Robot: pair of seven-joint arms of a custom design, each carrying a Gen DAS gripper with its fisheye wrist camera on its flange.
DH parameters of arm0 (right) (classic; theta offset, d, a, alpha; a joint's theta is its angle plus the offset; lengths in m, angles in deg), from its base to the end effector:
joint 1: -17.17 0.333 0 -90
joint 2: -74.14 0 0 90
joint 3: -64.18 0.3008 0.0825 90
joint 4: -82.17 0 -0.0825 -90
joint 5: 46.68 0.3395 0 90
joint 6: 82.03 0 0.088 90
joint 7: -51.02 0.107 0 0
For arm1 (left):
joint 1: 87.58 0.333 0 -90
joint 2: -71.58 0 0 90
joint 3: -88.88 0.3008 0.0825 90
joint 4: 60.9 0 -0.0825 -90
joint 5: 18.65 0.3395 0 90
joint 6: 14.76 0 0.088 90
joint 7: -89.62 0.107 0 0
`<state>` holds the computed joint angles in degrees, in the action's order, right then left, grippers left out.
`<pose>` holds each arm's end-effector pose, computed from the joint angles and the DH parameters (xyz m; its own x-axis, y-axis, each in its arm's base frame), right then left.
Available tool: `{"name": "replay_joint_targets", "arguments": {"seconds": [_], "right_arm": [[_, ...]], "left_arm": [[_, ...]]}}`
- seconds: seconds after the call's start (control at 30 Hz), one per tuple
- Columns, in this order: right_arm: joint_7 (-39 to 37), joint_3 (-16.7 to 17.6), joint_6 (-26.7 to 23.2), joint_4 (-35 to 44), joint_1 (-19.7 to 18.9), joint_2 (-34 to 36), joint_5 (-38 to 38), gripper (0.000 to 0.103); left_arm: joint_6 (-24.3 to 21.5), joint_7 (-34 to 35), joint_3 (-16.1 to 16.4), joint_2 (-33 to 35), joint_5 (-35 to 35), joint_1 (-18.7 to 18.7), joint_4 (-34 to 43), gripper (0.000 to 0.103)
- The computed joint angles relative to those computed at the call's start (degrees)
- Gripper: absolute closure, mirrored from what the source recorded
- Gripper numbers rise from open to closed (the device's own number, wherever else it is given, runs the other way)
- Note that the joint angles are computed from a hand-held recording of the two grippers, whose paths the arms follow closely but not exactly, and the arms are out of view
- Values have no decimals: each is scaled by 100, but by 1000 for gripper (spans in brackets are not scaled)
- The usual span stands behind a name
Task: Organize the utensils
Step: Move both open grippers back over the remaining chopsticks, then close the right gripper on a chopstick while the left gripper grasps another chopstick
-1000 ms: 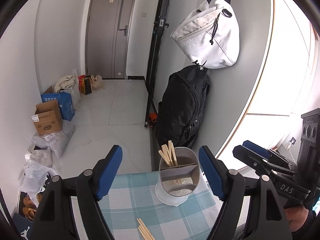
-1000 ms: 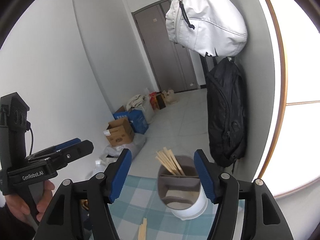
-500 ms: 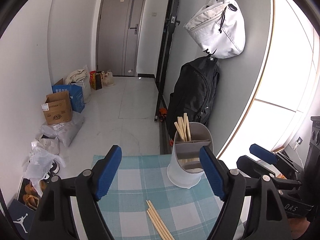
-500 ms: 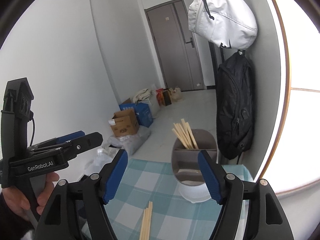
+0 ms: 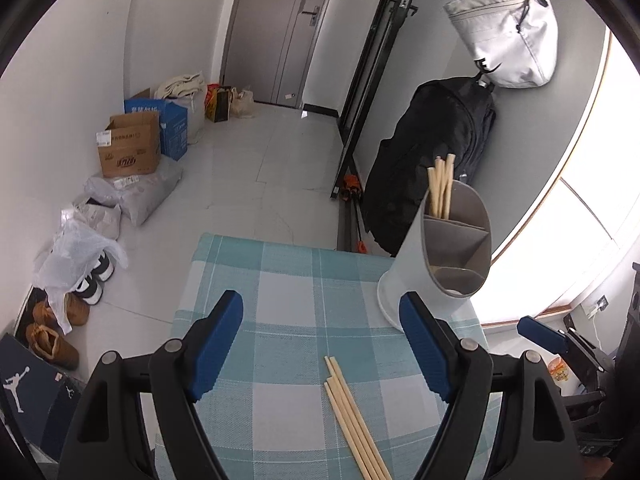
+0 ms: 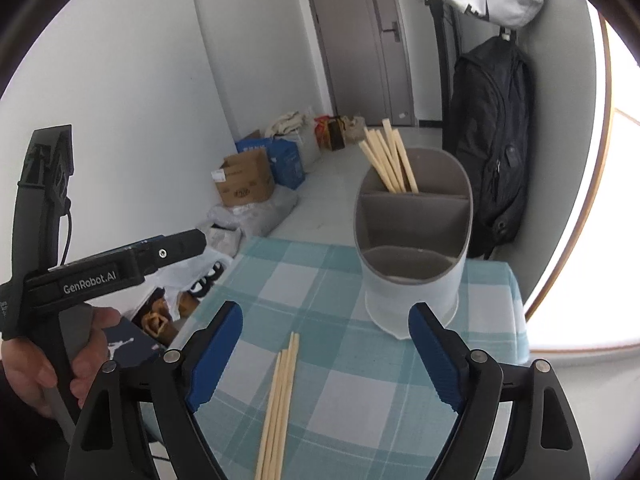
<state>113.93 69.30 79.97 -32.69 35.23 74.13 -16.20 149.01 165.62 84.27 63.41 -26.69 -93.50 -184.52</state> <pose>0.5254 0.1970 0.5514 0.4756 -0.8700 -0.1302 -0.6152 -0.2232 -0.7561 0.5115 -0.0896 0.5650 0.0452 -0.9558 0.2904 -0.6825 -0.2419 -0.6898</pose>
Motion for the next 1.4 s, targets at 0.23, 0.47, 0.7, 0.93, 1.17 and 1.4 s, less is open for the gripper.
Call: {"name": "replay_joint_targets", "arguments": {"seconds": [0.23,0.47,0.7,0.93,1.17,1.4], "right_arm": [[1055,-16,-1150,803,95,737,-1466,24],[1584,-81,-2177,1840,337,1733,-2252,76],[1838,-209,-2617,2525,611,2275,-2863,82],[2312,-351,-3011,2857,796,2466,-3311,88],[2420,-289,-3175,3016,698,2521,-3209,88],[2318,-320,-3521,3682,825,2902,-3398,94]], "left_arm": [[-64,-73,171,29,-329,102,-157,26],[-439,420,277,153,-997,145,-50,26],[-742,1095,233,246,-1790,288,90,26],[-952,1284,235,254,-2154,403,125,26],[-1062,1347,218,225,-2317,470,124,26],[-1160,1277,252,207,-2345,528,83,26]]}}
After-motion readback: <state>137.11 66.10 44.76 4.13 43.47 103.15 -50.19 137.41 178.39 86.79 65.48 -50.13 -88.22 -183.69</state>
